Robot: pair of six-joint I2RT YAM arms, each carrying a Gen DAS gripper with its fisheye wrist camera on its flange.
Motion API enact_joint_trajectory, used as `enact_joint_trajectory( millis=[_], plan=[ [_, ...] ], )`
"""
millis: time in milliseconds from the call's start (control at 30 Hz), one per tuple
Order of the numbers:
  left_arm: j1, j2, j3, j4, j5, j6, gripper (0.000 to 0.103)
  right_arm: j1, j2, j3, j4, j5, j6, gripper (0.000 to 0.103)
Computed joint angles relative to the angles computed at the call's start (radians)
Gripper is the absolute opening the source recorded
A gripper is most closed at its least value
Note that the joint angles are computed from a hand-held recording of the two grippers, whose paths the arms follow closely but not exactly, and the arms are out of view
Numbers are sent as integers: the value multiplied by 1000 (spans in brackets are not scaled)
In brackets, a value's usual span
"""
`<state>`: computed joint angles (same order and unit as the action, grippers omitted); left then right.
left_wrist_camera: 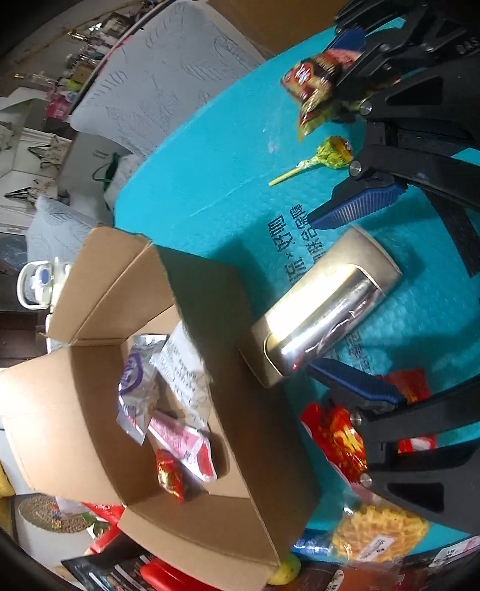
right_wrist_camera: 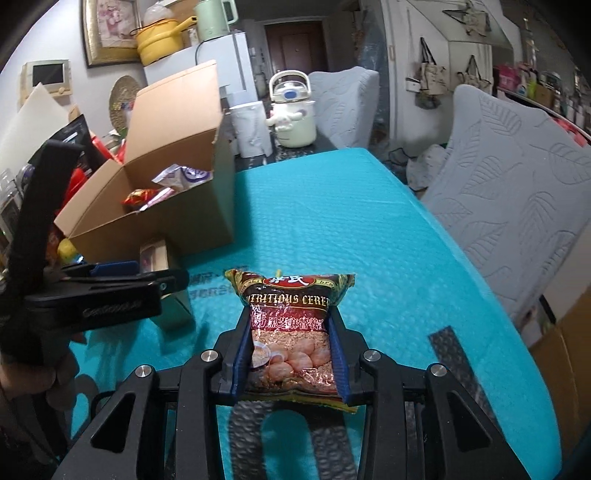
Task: Organize snacks
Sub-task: 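Close the right tool on the brown nutritious cereal bag and lift, then grasp the gold box with the left tool while the right tool holds the cereal bag, then carry the gold box and cereal bag with both tools over the box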
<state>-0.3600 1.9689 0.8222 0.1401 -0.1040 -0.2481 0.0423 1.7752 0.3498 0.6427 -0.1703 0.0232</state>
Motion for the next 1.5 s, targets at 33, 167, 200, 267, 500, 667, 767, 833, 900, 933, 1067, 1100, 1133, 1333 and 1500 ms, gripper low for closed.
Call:
enact_joint_trajectory(
  millis=[33,167,200,267,500,667,767,833,900,933,1067,1100,1133,1333,1500],
  plan=[
    [-2,17,19,-13,-3,0,72,-7,2,0,-1,-7,-1,37],
    [1,86,78,-51,10,-4,72,-13,11,4,-5,-7,-2,37],
    [2,94,82,-48,13,-2,72,-14,11,3,-4,-6,-2,37],
    [3,105,77,-28,14,3,72,-16,12,4,-8,-5,-1,37],
    [15,77,0,56,51,54,37,-8,15,0,-7,-3,0,37],
    [-9,6,-104,91,49,89,37,2,4,-28,6,0,2,37],
    [-22,-43,-167,99,52,109,37,7,0,-56,24,-5,5,37],
    [-32,-86,-220,105,63,118,37,11,-2,-79,39,-13,8,37],
    [-44,-117,-257,111,62,125,37,18,-11,-105,53,-12,15,37],
    [-51,-130,-278,118,59,124,37,23,-17,-124,66,-7,18,37],
    [-55,-184,-350,129,85,131,37,37,-40,-185,98,6,29,37],
    [-60,-204,-373,131,89,132,37,41,-44,-197,105,10,32,37],
    [-65,-210,-380,132,90,132,37,47,-49,-209,111,16,37,37],
    [-117,-277,-461,136,80,133,37,76,-41,-277,172,35,60,37],
    [-132,-273,-476,167,62,138,38,126,-38,-293,194,92,82,38]
  ],
)
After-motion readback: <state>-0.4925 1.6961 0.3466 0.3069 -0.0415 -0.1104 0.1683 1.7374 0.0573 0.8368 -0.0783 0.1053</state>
